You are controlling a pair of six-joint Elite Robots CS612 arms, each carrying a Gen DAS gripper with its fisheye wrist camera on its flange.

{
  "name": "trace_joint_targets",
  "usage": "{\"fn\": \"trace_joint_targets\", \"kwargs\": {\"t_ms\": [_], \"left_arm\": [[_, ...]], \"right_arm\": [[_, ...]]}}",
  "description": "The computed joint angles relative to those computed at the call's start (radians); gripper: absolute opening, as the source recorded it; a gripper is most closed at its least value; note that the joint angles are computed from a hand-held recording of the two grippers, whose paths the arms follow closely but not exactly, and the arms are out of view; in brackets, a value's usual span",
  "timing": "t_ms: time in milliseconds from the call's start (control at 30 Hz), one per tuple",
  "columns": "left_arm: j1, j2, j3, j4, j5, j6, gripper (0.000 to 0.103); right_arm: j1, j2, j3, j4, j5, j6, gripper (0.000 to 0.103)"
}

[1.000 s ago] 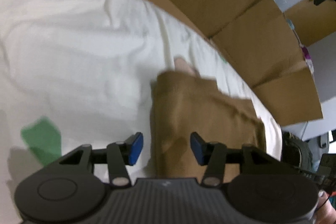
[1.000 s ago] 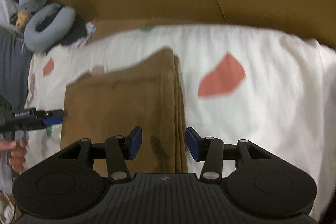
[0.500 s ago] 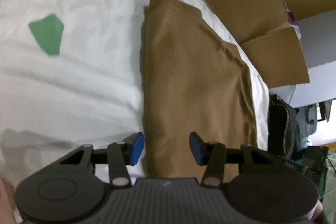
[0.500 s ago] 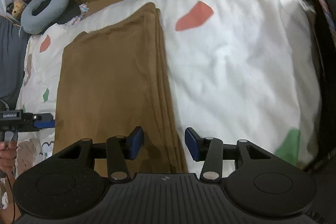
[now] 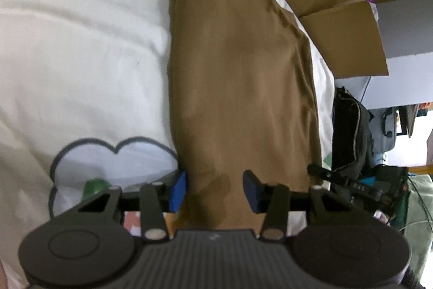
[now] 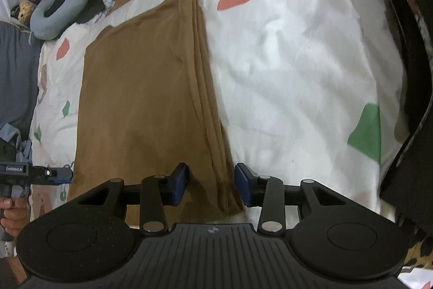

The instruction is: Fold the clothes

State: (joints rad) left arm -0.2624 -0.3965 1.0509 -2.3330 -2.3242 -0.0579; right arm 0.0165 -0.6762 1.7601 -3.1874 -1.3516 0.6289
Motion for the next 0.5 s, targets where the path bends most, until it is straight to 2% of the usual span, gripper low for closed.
{"fn": "trace_joint_targets", "kwargs": {"t_ms": [233,500], "left_arm": [[0.004,-0.008,0.019,0.010,-0.007,0.026,0.041],[0.005,-0.011,0.026,0.039,-0.016,0.032,0.040]], "right_arm": [[0.003,0.005,0.007,-0.017,0.007,-0.003,0.044],[-0.003,0.005,0.008,-0.012,0.021,-0.030,0.043]]}}
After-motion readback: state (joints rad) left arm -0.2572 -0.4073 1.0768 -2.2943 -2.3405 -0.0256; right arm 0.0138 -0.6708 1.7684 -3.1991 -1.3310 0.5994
